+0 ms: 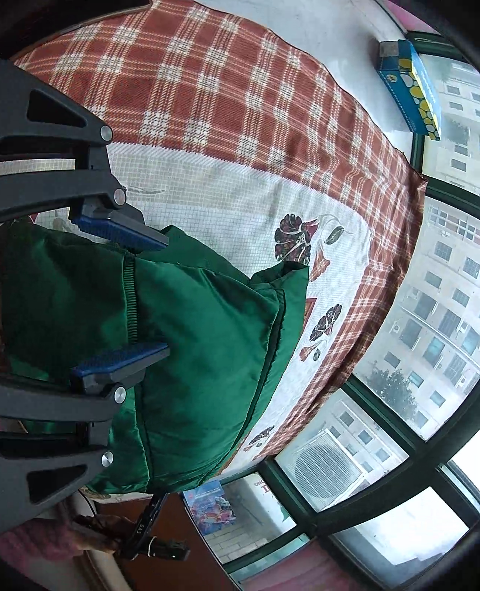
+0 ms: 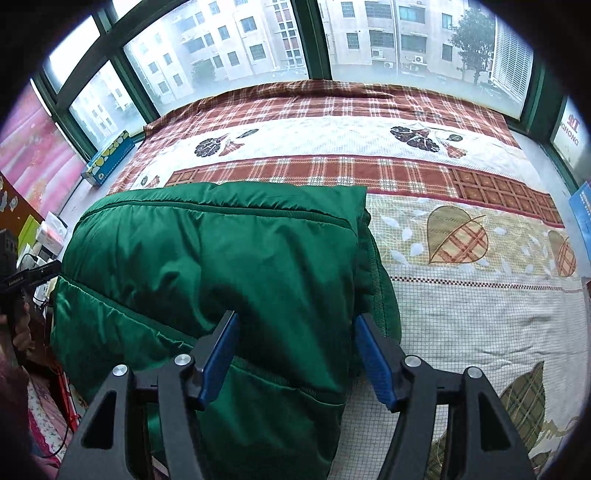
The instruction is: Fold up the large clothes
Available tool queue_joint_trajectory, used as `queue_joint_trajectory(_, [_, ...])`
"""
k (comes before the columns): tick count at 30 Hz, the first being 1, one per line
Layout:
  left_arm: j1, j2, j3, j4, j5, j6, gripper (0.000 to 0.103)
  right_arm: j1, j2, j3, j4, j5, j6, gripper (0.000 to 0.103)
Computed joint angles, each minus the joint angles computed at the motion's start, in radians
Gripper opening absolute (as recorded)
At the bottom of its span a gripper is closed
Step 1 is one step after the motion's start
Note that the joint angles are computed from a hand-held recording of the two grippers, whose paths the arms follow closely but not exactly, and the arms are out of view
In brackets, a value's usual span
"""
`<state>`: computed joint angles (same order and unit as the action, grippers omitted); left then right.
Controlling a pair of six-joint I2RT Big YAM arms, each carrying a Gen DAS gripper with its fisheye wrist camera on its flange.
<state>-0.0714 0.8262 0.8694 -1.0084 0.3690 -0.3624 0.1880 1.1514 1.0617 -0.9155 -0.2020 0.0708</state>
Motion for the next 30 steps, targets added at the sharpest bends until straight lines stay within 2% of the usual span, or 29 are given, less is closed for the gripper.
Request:
queue_joint_trajectory(1, [0.009,-0.002,-0.013,0.008,0.017,-0.011,0.055,-0.011,0.001,-0.009,0.011,-0.015,0.003,0.079])
queue_joint_trajectory(5, [0.037,-0.013,-0.052,0.057,0.080,-0.031,0.055,-0.067,-0.008,-0.046,0.061,-0.109,0.039,0.084])
queue_joint_trajectory(7, [0.040,-0.011,-0.063,0.072,0.083,-0.029,0.066,-0.084,-0.006,-0.065,0.091,-0.151,0.050,0.088])
queue_joint_trajectory(8, [0.038,-0.010,-0.068,0.079,0.064,-0.028,0.076,-0.090,-0.002,-0.072,0.104,-0.169,0.052,0.089])
queue_joint_trajectory(9, [0.037,-0.009,-0.076,0.091,0.054,-0.022,0.079,-0.095,0.001,-0.079,0.119,-0.188,0.059,0.092])
queue_joint_trajectory(12, [0.052,0.004,-0.096,0.120,0.088,-0.025,0.084,-0.107,0.011,-0.094,0.151,-0.235,0.082,0.097])
queue_joint_trajectory(15, [0.075,0.023,-0.110,0.150,0.136,-0.022,0.085,-0.112,0.011,-0.102,0.169,-0.248,0.096,0.099])
queue_joint_trajectory(20, [0.084,0.046,-0.118,0.204,0.202,-0.028,0.085,-0.122,-0.016,-0.132,0.219,-0.243,0.172,0.099])
queue_joint_trajectory(22, [0.073,0.063,-0.114,0.223,0.210,-0.024,0.085,-0.121,-0.020,-0.134,0.216,-0.233,0.179,0.099])
queue_joint_trajectory(25, [0.061,0.089,-0.109,0.248,0.212,-0.026,0.091,-0.119,-0.032,-0.147,0.227,-0.221,0.207,0.099])
queue_joint_trajectory(30, [0.052,0.132,-0.101,0.270,0.223,-0.023,0.095,-0.143,-0.015,-0.155,0.229,-0.273,0.230,0.099])
